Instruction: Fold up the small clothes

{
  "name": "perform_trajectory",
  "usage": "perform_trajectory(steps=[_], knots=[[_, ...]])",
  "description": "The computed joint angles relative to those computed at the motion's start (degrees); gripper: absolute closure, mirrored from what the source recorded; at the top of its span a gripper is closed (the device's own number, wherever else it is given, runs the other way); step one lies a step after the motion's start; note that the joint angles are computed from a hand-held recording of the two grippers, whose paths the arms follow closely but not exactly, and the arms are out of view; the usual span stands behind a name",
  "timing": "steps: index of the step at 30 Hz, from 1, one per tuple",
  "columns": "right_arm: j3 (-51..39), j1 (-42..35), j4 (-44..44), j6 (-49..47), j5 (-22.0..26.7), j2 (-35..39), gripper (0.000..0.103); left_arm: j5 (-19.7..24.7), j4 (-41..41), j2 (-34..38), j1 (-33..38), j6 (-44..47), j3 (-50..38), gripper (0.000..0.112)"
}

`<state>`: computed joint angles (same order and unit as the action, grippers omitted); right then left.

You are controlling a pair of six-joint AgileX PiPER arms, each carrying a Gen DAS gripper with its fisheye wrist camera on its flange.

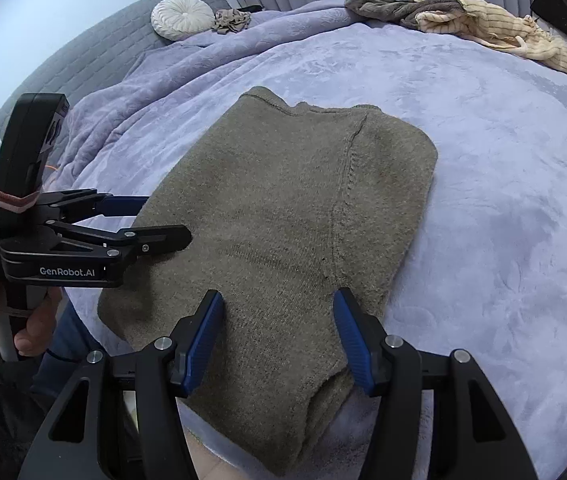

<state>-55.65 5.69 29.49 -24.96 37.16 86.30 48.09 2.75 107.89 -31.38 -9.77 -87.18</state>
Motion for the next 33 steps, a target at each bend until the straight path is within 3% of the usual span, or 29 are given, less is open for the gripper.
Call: perform_trajectory(steps=[4, 12, 16, 19, 21, 25, 33], knots=[[-1.2, 6.1, -14.4, 15.0, -0.3, -5.9, 0.022, 2.0, 7.4, -2.8, -3.4, -6.2, -0.6, 0.035], [-5.3, 13.3, -31.5, 33.4, 6.2, -7.1, 0.022, 3.5, 3.6, -5.8, -3.8, -5.1, -1.6, 0.035], [-6.8, 14.0, -33.5, 35.6, 9.3, -6.5, 0.022, 5.3, 1.7, -6.6, -4.0, -5.1, -1.5, 0.035], [-7.6, 13.9, -33.8, 36.2, 10.6, -5.8, 0.022, 6.8, 9.4, -6.4, -6.6, -12.9, -0.9, 0.035], [-8.1, 13.9, -34.2, 36.4, 11.5, -5.4, 0.022, 7.2, 10.3, -6.2, -6.5, -14.3, -0.9, 0.035], [-9.5, 15.2, -36.9, 38.4, 14.0, -4.0, 0.022, 9.9, 4.9, -4.3, -4.5, -10.9, -2.9, 0.035], [-12.3, 15.5, -37.3, 38.3, 16.6, -1.6, 0.022, 12.9, 6.0, -1.8, -4.7, -10.9, -5.5, 0.035]])
